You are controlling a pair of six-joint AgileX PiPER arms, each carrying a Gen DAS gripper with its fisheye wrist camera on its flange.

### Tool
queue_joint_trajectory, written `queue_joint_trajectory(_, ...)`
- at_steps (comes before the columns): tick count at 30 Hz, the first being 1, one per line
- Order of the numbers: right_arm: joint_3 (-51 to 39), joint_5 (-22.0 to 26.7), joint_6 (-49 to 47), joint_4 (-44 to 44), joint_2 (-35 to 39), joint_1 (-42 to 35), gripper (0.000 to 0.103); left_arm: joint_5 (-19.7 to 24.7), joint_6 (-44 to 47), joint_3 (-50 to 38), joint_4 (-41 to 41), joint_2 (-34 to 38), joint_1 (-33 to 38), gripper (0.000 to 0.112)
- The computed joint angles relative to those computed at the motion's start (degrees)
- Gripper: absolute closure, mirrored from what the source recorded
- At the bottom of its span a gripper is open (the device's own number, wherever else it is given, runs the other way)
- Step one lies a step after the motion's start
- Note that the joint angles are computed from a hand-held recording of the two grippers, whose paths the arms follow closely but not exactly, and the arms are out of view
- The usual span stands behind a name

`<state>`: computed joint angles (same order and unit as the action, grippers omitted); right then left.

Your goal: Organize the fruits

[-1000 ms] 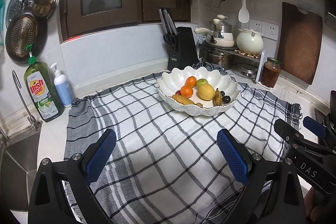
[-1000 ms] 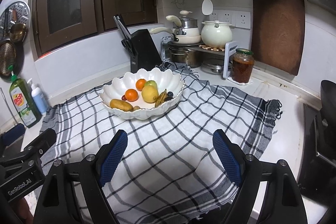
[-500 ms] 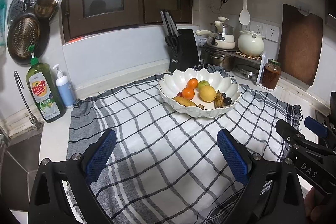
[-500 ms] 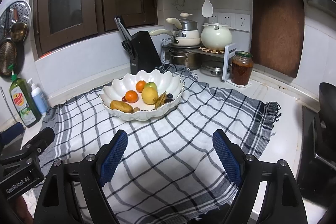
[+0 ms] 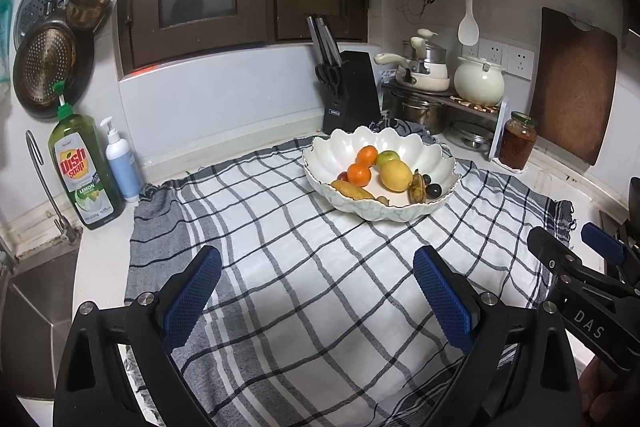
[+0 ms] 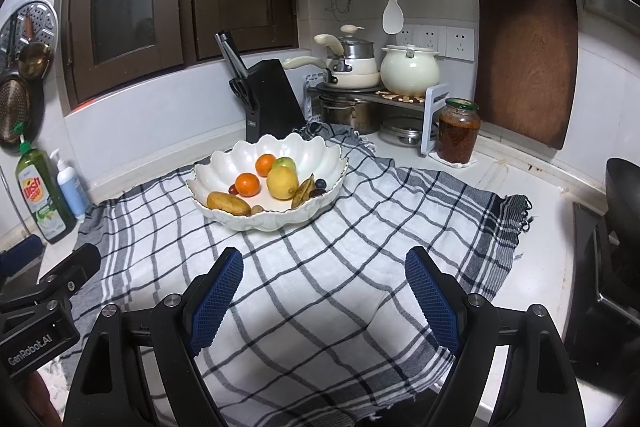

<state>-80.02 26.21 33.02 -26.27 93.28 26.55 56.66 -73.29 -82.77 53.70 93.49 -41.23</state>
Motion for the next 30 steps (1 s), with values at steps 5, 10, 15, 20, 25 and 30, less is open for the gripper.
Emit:
queue_joint_trajectory(5, -0.39, 0.18, -1.49, 0.98, -0.09, -0.53, 0.019, -0.03, 0.16, -0.06, -0.10, 0.01, 0.10, 0.014)
queue_joint_trajectory(10, -0.23, 0.16, -1.28, 0.85, -0.18, -0.52, 0.019, 0.05, 0.22, 0.09, -0.13, 0.09, 0.07, 0.014)
queue_joint_trajectory(15, -0.42, 0.05, -2.03, 1.47, -0.06, -0.84, 0.019, -0.44, 0.42, 0.20, -0.68, 0.05, 0.14, 0.014)
queue_joint_trajectory(20, -0.41, 0.04, -2.43, 1.87, -0.08, -0.95, 0.019, -1.18, 1.45, 0.10, -2.36, 0.23, 0.29, 0.014)
queue_joint_trajectory(25, -0.37, -0.16, -3.05, 2.26, -0.10, -1.19, 0.019, -0.60, 1.46, -0.40, -2.33, 0.60, 0.24, 0.014)
queue_joint_trajectory(30, -0.39, -0.10, -3.06, 2.28, -0.08, -1.18, 0.019, -0.19, 0.81, -0.31, -1.68, 0.63, 0.09, 0.014)
